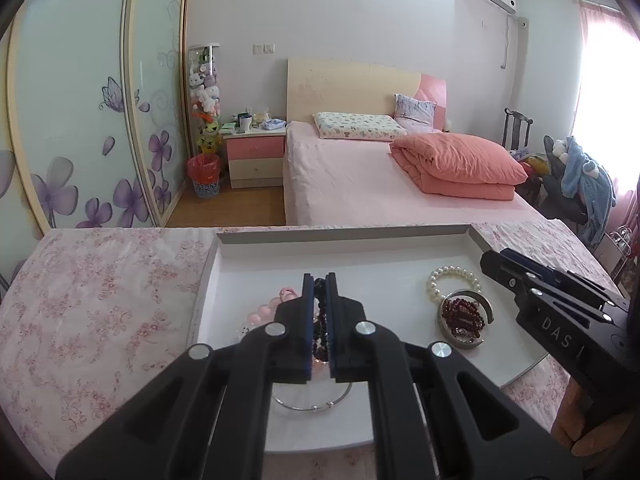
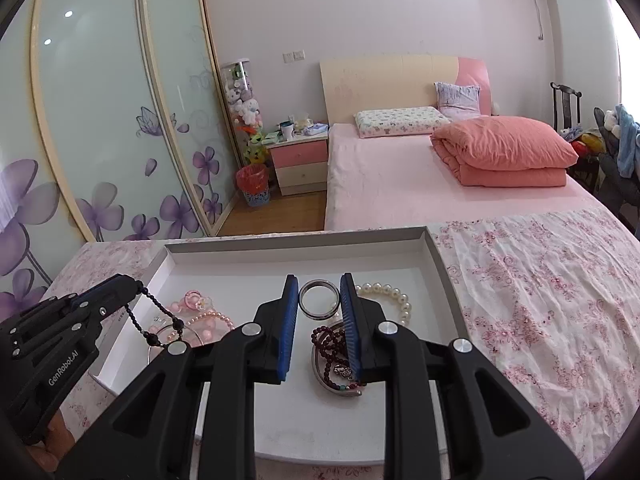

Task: Organize jewelry
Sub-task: 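Open the left tool to drop the black bracelet while the right tool drops the ring into the tray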

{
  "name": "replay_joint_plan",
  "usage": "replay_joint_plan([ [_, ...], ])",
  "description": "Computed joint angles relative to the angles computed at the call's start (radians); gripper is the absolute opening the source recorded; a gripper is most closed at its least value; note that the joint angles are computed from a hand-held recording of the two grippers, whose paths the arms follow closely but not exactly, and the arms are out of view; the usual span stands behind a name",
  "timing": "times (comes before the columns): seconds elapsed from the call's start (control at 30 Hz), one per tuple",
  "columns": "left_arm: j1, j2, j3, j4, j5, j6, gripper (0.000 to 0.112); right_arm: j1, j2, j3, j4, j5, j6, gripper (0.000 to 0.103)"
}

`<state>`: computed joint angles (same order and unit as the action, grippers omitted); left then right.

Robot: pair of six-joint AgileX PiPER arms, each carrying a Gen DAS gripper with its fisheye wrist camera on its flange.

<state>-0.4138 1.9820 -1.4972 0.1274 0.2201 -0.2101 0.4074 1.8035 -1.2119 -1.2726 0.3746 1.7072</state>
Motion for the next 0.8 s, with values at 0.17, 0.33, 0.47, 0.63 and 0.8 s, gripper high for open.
replay_joint_plan([
  [0.17, 0.006, 0.035, -0.049, -0.058, 0.023, 0.042, 0.019, -0.010, -0.009, 0.008, 0.022, -0.014, -0.013, 0.035],
  [0.33, 0.027, 0.022, -0.032, -0.048, 0.013, 0.013, 0.022, -0.019, -0.041, 0.053, -0.030, -0.012, 0.054, 0.037],
  [0.47, 0.050, -0.003, -0.007, -0.024, 0.014, -0.025, 0.024, -0.014, -0.071, 0.084, -0.047, -0.001, 0.076, 0.037],
  [0.63, 0.054, -0.056, 0.062, 0.076, -0.004, -0.125, 0.029, 0.005, -0.104, 0.121, -0.060, 0.019, 0.085, 0.037],
  [0.8, 0.051, -0.128, 0.168, 0.207, -0.025, -0.253, 0.035, 0.029, -0.153, 0.183, -0.036, 0.035, 0.072, 0.036],
])
